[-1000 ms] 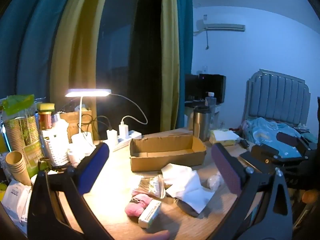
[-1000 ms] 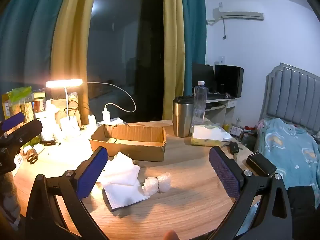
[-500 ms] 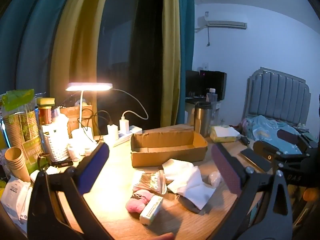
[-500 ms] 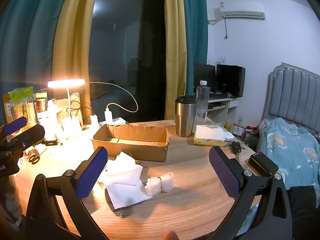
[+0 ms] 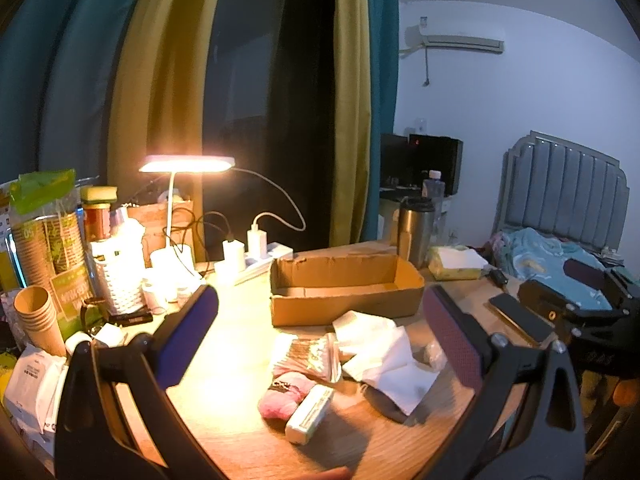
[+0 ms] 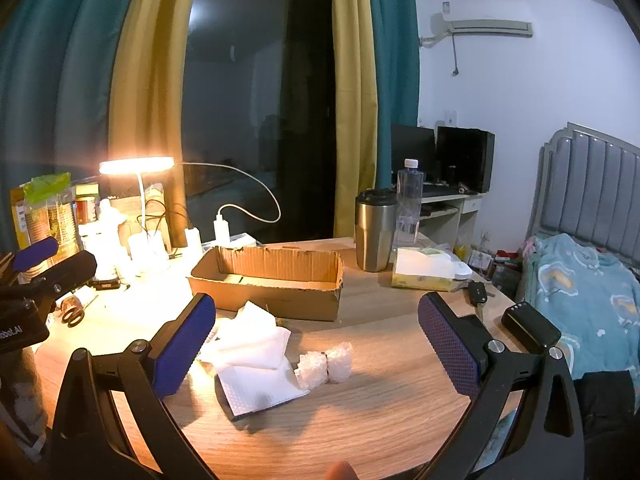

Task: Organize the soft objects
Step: 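Move both tools toward the soft items lying on the desk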

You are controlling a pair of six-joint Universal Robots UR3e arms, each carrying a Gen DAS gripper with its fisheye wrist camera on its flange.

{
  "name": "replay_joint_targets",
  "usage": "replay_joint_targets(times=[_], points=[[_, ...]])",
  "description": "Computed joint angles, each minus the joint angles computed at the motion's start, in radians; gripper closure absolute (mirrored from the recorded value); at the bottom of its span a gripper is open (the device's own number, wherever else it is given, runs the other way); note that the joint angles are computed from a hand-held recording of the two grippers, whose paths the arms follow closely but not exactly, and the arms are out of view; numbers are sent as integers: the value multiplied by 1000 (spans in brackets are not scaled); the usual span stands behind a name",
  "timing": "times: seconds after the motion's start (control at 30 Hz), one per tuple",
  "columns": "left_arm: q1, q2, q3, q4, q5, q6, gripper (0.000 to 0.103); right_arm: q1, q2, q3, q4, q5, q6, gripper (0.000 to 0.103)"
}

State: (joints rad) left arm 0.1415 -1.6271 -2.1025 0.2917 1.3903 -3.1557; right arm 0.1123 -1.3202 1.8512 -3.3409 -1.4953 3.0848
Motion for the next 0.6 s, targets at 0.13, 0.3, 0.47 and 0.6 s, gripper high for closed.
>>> replay_joint_targets(times=[0.13,0.3,0.47,0.6], points=[[-6,-2,1,1,10,0,0,0,-1,-4,8,0,2,0],[2,-2,2,-8,3,-3,0,11,1,-4,10,-10,-2,0],[2,-5,0,-6,8,-7,0,16,1,-9,18,-12,-2,0],[6,-5,-2,-9,3,-11,0,24,10,-23,32,-19,-1,0]])
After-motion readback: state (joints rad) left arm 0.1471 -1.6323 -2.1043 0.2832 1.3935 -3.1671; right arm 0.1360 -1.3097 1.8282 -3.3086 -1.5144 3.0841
